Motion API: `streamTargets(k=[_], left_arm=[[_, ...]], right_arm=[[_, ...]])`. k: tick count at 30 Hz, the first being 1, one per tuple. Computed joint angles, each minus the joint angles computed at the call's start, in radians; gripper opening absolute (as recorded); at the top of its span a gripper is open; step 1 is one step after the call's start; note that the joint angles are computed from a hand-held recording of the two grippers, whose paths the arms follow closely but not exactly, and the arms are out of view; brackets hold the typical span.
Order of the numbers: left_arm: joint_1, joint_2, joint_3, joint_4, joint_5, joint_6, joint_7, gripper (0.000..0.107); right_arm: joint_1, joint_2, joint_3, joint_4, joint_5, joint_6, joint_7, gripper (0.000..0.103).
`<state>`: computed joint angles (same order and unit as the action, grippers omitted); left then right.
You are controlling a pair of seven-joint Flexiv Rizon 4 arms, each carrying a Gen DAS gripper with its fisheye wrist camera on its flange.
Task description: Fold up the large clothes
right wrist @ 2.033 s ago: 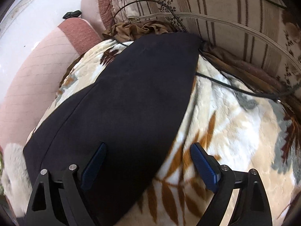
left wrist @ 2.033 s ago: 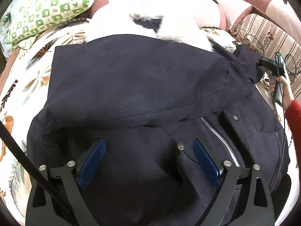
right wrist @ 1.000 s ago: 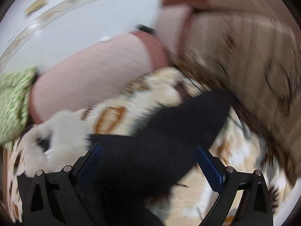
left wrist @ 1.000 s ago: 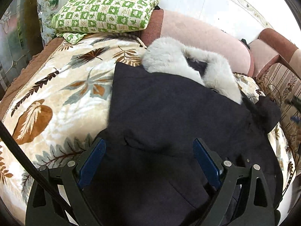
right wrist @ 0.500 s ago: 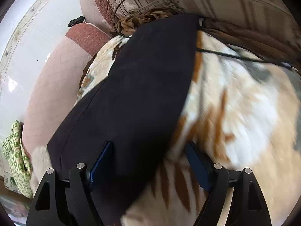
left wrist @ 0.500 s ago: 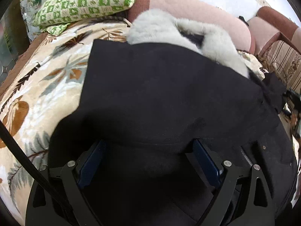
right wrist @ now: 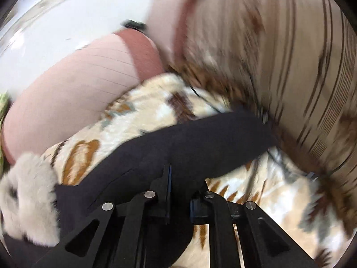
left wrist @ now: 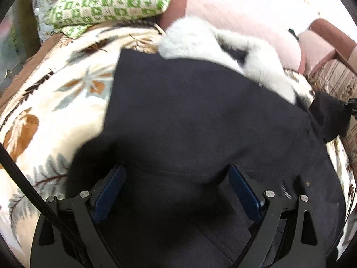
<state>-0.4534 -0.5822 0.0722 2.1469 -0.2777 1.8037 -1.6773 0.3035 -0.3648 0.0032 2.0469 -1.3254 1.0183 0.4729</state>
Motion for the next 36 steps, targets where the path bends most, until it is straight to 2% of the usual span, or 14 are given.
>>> streamTargets(k=[3,6,12,15,18,20,23,25,27,28,29,32,36], left_arm=[[0.015,0.034,-0.005,0.039,-0.004,0.056,-0.023,0.093],[0.047,0.061,-0.022,0.072,-0.011,0.101,-0.039,0.093],[0.185,0.114,-0.098,0.135,0.007,0.168,-0.106,0.093],[0.159,0.127,-0.055,0.152,-0.031,0.198,-0.111,0.093],[0.057,0.129,0.044,0.158,-0.155,0.228,-0.058,0.093],[0.024,0.126,0.072,0.16,-0.23,0.245,-0.018,0.093],[0.064,0.132,0.041,0.174,-0.26,0.266,-0.009,0.093],[0.135,0.142,-0.009,0.185,-0.218,0.268,-0.039,0.093],[0.189,0.147,-0.045,0.193,-0.173,0.265,-0.071,0.093],[0.194,0.147,-0.049,0.193,-0.167,0.264,-0.077,0.093],[0.192,0.147,-0.047,0.194,-0.164,0.267,-0.078,0.093],[0.151,0.143,-0.023,0.192,-0.191,0.275,-0.051,0.093],[0.17,0.145,-0.042,0.195,-0.166,0.28,-0.052,0.093]], right_arm=[[0.069,0.026,0.037,-0.045,0.021,-0.119,-0.117,0.012],[0.145,0.009,0.066,-0.116,0.028,-0.211,-0.241,0.012],[0.298,-0.093,0.083,-0.267,0.031,-0.292,-0.43,0.011],[0.375,-0.176,0.075,-0.362,0.05,-0.293,-0.544,0.01],[0.45,-0.261,0.054,-0.437,0.072,-0.3,-0.653,0.01],[0.495,-0.323,0.038,-0.479,0.09,-0.302,-0.721,0.01],[0.548,-0.406,0.02,-0.535,0.143,-0.304,-0.791,0.011],[0.584,-0.436,-0.004,-0.544,0.157,-0.313,-0.812,0.013],[0.608,-0.444,-0.017,-0.525,0.153,-0.304,-0.823,0.028],[0.614,-0.439,-0.018,-0.512,0.152,-0.291,-0.821,0.044],[0.618,-0.426,-0.02,-0.49,0.145,-0.276,-0.809,0.051],[0.607,-0.35,-0.003,-0.385,0.111,-0.196,-0.741,0.055],[0.563,-0.202,0.018,-0.211,0.014,-0.107,-0.55,0.059]])
